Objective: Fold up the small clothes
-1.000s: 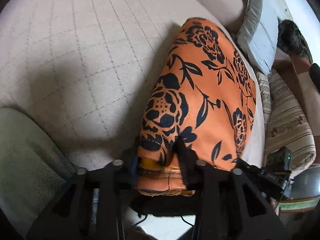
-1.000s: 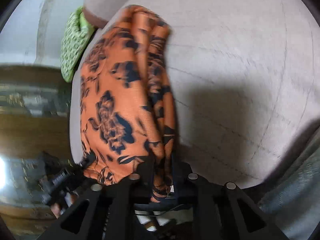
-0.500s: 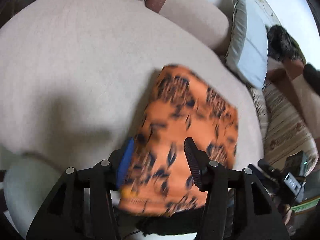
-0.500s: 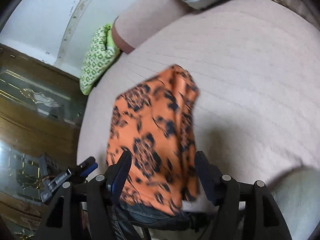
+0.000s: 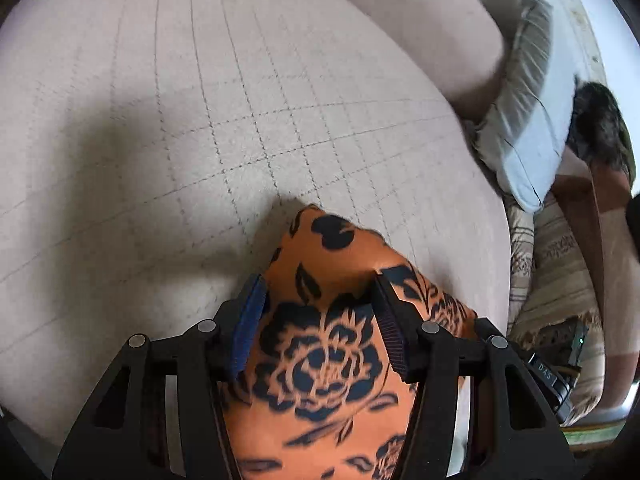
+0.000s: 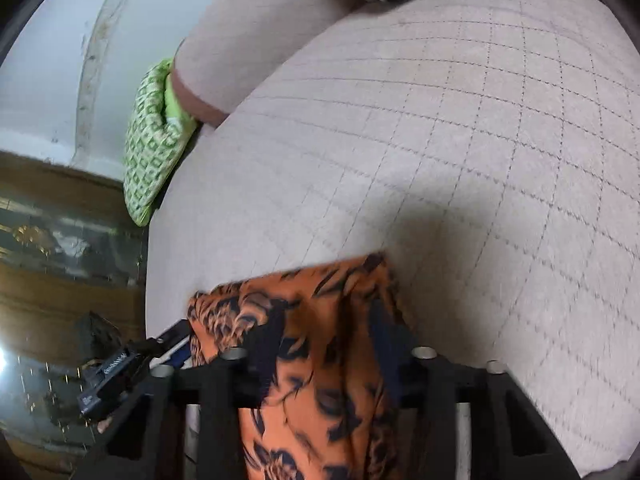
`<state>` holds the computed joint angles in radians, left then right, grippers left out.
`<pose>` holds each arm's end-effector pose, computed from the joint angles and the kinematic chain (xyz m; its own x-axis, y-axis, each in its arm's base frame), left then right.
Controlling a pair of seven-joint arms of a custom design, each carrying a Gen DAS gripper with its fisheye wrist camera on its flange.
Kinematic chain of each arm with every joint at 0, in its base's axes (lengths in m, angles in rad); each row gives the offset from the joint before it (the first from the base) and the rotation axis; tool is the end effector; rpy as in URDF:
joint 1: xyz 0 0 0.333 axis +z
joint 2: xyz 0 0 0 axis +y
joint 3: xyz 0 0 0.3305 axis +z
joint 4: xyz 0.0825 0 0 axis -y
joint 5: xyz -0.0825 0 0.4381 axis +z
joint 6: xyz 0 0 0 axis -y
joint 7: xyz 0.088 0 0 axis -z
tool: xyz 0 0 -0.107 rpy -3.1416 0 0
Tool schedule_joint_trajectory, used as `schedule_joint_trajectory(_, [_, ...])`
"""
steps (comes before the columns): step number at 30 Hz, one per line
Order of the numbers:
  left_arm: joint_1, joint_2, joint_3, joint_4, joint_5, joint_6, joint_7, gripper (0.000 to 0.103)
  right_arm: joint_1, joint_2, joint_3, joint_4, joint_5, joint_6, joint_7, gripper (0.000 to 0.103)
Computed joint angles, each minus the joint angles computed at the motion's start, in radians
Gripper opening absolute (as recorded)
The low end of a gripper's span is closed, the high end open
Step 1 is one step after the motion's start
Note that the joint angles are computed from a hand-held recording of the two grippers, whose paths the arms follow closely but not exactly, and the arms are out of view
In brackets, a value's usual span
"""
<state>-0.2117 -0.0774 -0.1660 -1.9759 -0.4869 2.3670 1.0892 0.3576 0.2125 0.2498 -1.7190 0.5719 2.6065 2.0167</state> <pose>0.5785 -0.2382 0.5508 0.2633 -0.7879 0.5567 -0.9077 -0.3977 -0.1336 0.6079 0.3911 0.5333 -0.1032 -0.7042 -0.7024 -0.9250 0.3276 -0.1924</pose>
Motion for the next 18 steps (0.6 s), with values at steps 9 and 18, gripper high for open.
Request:
schedule_joint_trajectory(9, [0.003, -0.01, 0.008, -0.033, 0.007, 0.058, 0.031, 0.012, 0.032, 0.033, -0.03, 0.03, -0.214, -0.051, 0.091, 0.006])
schedule_joint_trajectory(18, [-0.021, -0.158, -0.019, -0.111, 0.347, 0.024, -0.103, 0.019, 0.036, -0.165, -0.003, -0.161, -0.079, 0.077, 0.039, 0.023])
